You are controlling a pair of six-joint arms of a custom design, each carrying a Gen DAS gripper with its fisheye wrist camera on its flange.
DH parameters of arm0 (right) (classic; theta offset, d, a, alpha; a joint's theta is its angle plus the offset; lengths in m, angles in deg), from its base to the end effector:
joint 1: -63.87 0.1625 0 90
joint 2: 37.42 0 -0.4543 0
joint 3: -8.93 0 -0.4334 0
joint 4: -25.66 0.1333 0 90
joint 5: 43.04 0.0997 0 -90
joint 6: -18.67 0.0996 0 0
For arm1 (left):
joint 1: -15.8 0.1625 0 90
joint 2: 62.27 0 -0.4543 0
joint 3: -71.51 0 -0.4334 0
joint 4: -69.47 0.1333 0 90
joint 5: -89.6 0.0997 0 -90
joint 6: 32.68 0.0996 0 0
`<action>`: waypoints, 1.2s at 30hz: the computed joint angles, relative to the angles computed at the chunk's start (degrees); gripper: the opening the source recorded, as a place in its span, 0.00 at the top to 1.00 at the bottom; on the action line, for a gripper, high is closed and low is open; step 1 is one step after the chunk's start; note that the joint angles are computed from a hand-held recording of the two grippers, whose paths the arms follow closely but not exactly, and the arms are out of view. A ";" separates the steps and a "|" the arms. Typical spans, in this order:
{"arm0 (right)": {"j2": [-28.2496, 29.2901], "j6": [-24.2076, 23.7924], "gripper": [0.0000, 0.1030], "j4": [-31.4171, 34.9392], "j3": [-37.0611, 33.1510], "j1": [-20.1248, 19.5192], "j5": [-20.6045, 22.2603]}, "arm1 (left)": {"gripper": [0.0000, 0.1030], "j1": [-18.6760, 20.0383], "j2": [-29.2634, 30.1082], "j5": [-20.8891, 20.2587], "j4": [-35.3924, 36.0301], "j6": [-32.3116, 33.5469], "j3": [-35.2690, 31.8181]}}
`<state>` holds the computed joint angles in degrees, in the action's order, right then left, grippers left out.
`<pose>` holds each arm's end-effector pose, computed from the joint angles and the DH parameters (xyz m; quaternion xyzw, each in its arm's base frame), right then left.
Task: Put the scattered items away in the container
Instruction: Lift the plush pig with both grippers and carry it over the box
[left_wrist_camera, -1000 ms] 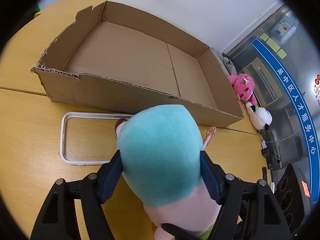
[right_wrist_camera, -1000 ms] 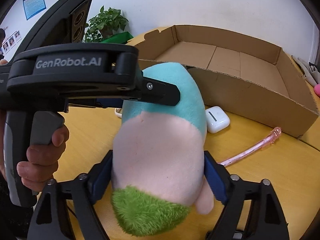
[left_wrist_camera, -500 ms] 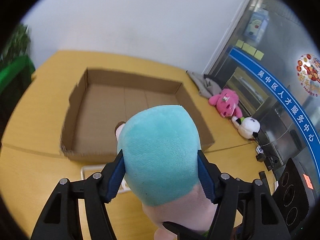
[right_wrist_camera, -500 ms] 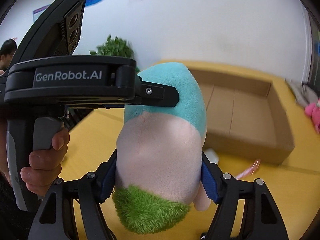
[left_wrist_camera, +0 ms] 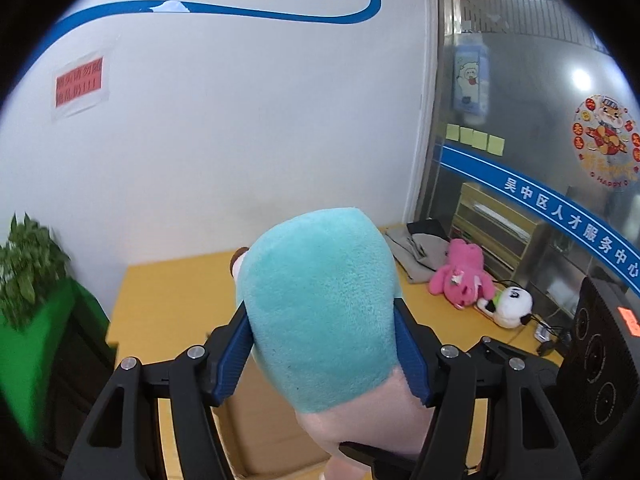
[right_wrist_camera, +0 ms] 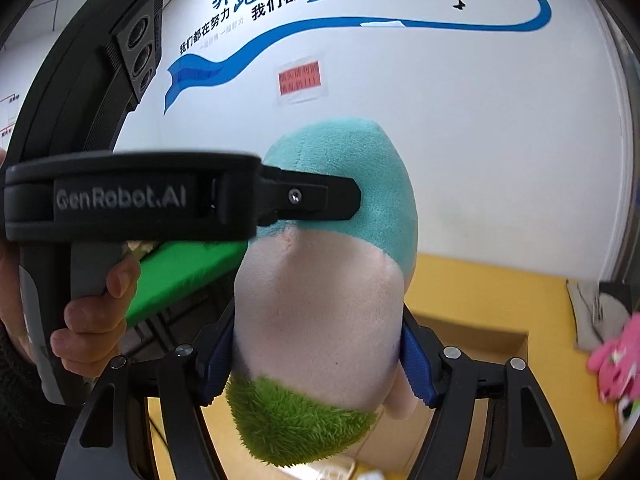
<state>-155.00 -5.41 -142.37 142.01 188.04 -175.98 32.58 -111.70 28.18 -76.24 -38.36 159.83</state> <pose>0.2327 -0.2263 0.5042 0.2212 -0.7873 0.5086 0.2692 -0.6692 -0.3908 0.1806 0.5029 0.8170 -0.2646 0.0985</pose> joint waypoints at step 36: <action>29.04 6.91 0.28 -1.16 -6.53 -49.50 36.02 | 0.37 23.37 33.41 -3.38 29.99 1.32 -31.64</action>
